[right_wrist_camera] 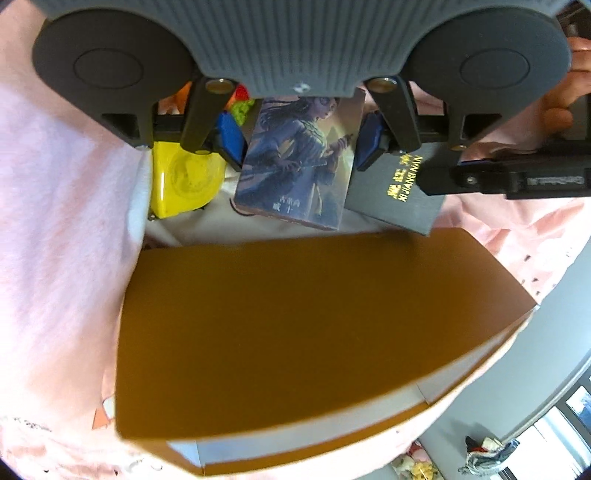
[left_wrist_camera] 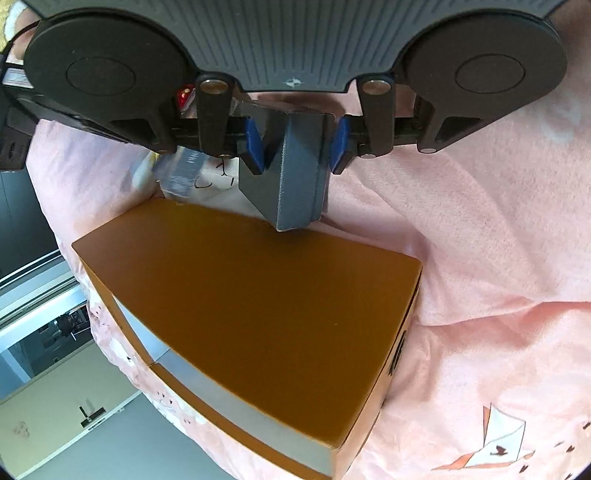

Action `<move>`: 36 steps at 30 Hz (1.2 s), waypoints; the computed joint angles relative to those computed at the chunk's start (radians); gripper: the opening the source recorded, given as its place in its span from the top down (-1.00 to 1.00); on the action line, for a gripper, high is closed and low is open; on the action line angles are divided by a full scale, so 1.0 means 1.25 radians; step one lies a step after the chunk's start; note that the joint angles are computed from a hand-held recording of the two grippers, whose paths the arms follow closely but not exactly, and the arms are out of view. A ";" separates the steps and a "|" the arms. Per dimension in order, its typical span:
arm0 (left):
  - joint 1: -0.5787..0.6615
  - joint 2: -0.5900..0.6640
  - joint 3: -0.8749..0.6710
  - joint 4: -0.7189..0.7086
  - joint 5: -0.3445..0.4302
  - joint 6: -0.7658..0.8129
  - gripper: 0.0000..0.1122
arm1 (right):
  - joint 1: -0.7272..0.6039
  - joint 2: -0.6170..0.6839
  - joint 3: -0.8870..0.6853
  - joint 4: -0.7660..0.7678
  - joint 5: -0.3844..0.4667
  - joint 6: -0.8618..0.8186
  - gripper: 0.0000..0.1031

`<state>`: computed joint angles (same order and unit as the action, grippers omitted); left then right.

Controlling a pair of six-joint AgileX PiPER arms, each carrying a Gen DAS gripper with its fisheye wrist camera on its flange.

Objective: Organize objects
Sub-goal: 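Carry gift box and card deck over the orange box and lower them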

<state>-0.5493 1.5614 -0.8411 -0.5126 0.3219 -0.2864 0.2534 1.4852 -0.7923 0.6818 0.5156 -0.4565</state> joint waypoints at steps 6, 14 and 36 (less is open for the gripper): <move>-0.013 -0.095 0.032 0.007 -0.008 -0.019 0.26 | -0.078 -0.107 0.029 0.046 0.065 -0.077 -0.24; -0.031 -0.225 -0.071 0.239 0.038 -0.216 0.26 | -0.146 -0.201 -0.107 0.064 0.211 -0.089 -0.24; 0.043 0.295 -0.657 0.289 0.429 -0.332 0.26 | -0.078 0.192 -0.531 -0.078 0.207 -0.027 -0.24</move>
<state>-0.4952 1.9299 -1.6623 -0.1514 0.8578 -0.7017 0.1556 1.7247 -1.4564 0.5839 0.7747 -0.4907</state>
